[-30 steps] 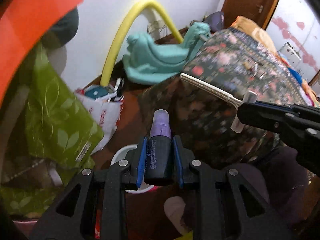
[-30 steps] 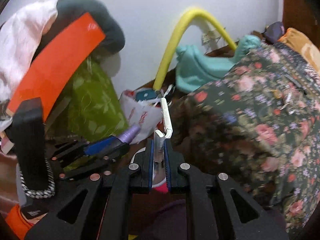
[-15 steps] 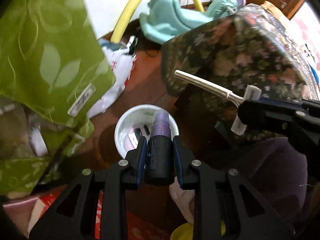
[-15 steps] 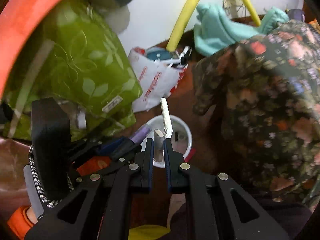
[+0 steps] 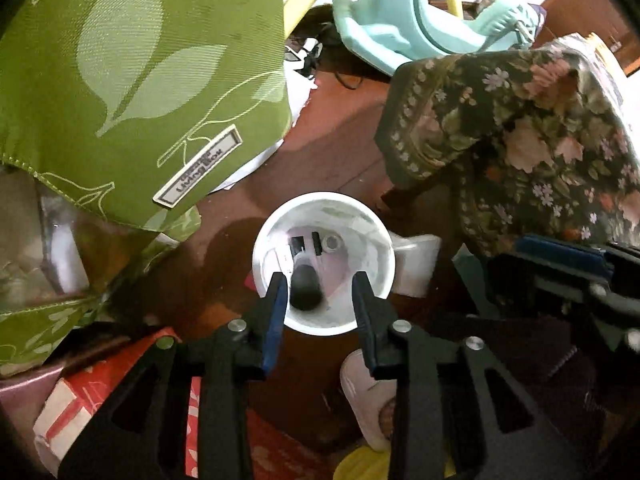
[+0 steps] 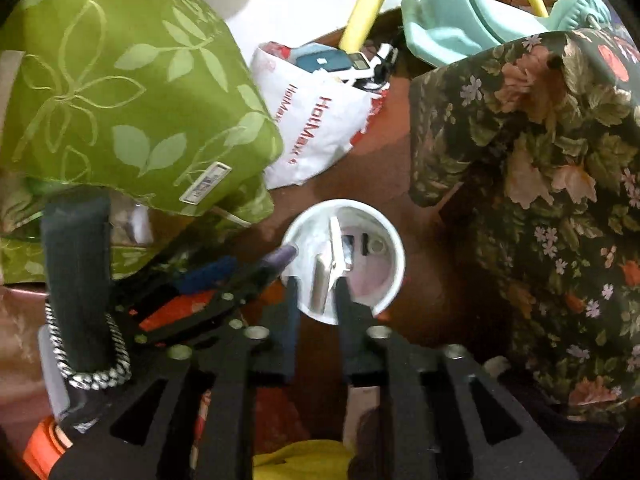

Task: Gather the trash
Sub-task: 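Carry both items over the white bin and open both grippers to drop them, then move both open grippers back over the items on the bed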

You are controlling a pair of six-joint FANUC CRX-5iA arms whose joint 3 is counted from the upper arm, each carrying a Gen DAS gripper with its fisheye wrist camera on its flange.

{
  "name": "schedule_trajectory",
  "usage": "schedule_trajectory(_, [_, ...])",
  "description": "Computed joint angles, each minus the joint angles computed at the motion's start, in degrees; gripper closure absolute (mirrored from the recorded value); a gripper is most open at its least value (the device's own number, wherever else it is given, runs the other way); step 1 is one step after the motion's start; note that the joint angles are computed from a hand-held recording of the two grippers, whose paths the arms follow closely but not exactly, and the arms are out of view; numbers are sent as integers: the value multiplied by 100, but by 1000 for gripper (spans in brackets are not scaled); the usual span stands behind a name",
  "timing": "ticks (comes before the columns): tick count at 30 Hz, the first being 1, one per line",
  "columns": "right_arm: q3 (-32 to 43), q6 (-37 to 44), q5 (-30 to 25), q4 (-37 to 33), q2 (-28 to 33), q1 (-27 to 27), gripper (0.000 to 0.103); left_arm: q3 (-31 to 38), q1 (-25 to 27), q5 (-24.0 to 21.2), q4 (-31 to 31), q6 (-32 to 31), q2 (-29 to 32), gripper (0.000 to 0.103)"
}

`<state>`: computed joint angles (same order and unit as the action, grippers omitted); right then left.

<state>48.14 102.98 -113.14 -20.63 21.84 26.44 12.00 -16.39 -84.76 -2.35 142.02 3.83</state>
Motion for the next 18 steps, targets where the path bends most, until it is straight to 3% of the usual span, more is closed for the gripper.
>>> schedule_trajectory(1, [-52, 42, 65, 47, -37, 15, 69, 5, 13, 14, 17, -13, 8, 71])
schedule_trajectory(6, [39, 231, 61, 41, -75, -68, 68, 196, -71, -38, 5, -132, 90, 70])
schedule_trajectory(18, [240, 473, 473, -113, -400, -603, 68, 1778, -592, -487, -529, -236, 725, 71])
